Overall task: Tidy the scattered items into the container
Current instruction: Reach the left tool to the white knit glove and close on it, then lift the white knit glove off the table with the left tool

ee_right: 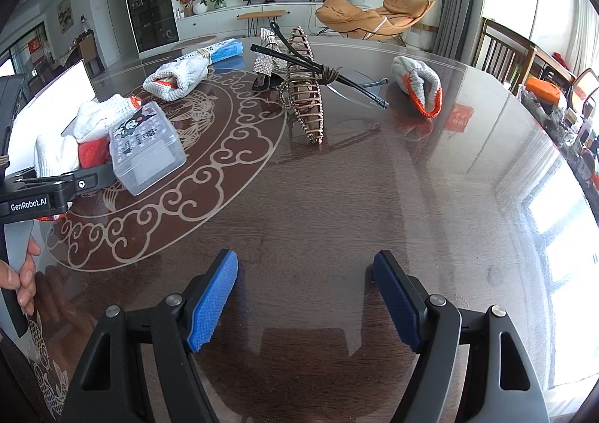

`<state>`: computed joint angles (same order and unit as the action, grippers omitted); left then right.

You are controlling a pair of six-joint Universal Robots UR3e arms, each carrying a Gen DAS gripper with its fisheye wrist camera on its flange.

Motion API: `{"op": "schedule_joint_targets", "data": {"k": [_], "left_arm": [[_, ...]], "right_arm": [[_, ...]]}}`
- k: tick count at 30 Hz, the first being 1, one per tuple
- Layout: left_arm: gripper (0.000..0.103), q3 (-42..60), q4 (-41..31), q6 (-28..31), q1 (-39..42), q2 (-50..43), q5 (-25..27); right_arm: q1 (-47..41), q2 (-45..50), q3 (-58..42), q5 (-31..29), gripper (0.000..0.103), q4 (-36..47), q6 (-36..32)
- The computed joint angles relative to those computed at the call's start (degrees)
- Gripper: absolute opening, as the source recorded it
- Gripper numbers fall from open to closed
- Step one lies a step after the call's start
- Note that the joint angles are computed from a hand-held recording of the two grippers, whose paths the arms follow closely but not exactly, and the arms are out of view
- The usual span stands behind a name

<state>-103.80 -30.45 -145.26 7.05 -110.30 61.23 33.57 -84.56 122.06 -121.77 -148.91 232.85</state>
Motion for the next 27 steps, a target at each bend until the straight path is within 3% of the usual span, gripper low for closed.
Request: {"op": "schedule_joint_targets", "data": {"k": [2,8,10,12,18,24,27], "left_arm": [[0.103,-1.59,-2.55,3.31,0.93,2.09,-2.28],[0.103,-12.53,-2.99,-1.33,11.66,10.28,-11.34],[0.103,-14.35,-1.77,-1.74,12.4,11.12,-11.44],[0.103,-13.62,2.0,-3.62,9.52,9.56,-7.64],[0.103,-8.71,9.31,-6.66,-1.79,4.22,11.52],[0.103,-0.87,8.84,-14.65,-5.12,-1.53,16.2],[0.103,0.79,7.59,-13.85,-4.84,-2.35,15.8]], "right_arm": [[-0.04,-0.06,0.08,0.01,0.076,-0.04,-0.03],[-0.03,-0.12,0.1,0.01,0.076,0.04,0.06],[-0.02,-0.12,0.08,0.01,0.076,0.06,0.07],[0.0,-0.11,0.05,0.0,0.076,0.09,0.1],[0.05,-0.1,-0.01,-0.01,0.076,0.18,0.15],[0.03,-0.14,-0.06,0.0,0.076,0.26,0.13],[-0.02,-0.08,0.03,0.01,0.076,0.08,0.07]]}}
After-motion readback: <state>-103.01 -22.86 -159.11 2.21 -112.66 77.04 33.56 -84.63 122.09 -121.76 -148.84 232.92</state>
